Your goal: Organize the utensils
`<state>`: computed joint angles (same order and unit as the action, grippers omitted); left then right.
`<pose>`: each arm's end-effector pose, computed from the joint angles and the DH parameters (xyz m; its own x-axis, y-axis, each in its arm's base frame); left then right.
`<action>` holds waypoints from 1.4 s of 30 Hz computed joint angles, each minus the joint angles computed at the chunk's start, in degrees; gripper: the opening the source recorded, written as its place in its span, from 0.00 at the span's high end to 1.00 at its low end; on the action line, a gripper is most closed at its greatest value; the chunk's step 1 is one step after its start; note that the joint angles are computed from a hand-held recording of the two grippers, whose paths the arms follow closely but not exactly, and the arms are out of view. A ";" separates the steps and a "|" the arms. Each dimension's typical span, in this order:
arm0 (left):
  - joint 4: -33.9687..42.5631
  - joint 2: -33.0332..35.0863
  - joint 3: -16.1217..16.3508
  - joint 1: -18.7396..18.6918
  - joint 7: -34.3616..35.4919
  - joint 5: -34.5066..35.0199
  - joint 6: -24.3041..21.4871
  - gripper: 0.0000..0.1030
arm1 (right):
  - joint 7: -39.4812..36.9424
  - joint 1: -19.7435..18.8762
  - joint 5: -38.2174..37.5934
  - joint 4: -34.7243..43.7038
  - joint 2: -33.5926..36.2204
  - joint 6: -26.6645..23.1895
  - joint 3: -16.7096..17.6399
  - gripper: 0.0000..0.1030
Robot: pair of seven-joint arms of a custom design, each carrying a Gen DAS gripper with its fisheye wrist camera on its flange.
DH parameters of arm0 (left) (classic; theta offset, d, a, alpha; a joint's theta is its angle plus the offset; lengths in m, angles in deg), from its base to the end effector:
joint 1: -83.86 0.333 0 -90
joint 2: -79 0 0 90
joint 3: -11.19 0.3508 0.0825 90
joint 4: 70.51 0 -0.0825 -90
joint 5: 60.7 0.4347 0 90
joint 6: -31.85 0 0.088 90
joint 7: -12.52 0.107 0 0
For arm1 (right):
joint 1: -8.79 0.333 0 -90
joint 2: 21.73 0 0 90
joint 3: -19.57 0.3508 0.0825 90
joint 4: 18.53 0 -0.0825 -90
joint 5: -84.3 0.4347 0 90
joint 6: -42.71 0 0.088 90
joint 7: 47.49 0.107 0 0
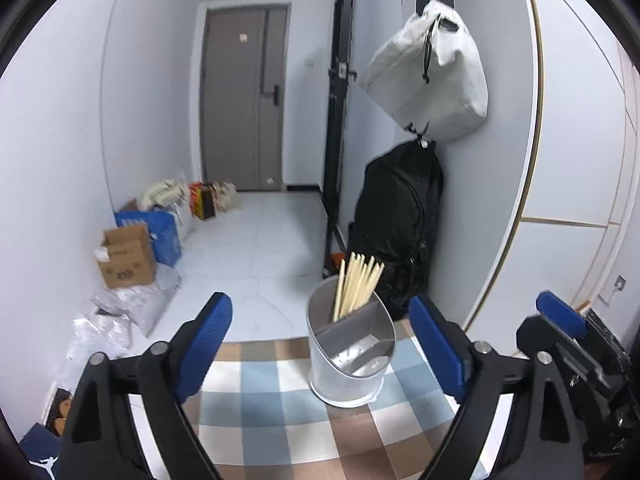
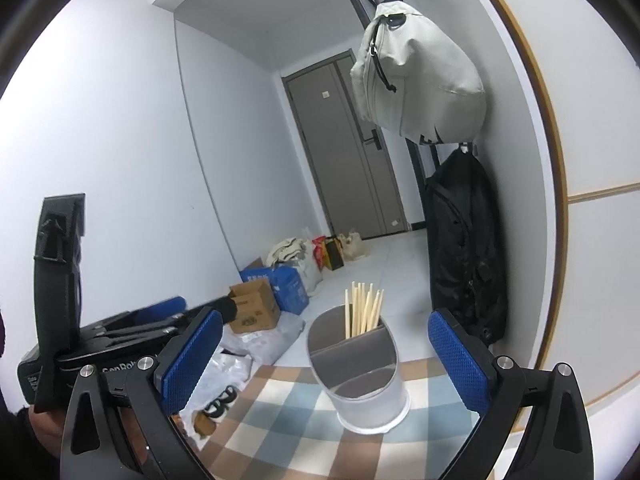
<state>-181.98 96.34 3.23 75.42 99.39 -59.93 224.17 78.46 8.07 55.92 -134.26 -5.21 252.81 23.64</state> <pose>0.6819 -0.1918 0.4680 -0.2602 -0.9623 0.0797 -0.4477 0.0472 -0.8929 0.6643 0.0960 0.4683 0.2288 -0.9373 -0.2630 -0.3115 0.1855 -0.9320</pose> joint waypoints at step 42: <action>-5.67 -4.10 4.28 -7.58 13.42 -19.37 5.56 0.02 | -1.70 1.56 0.00 -6.15 -5.96 -0.48 -1.74 0.00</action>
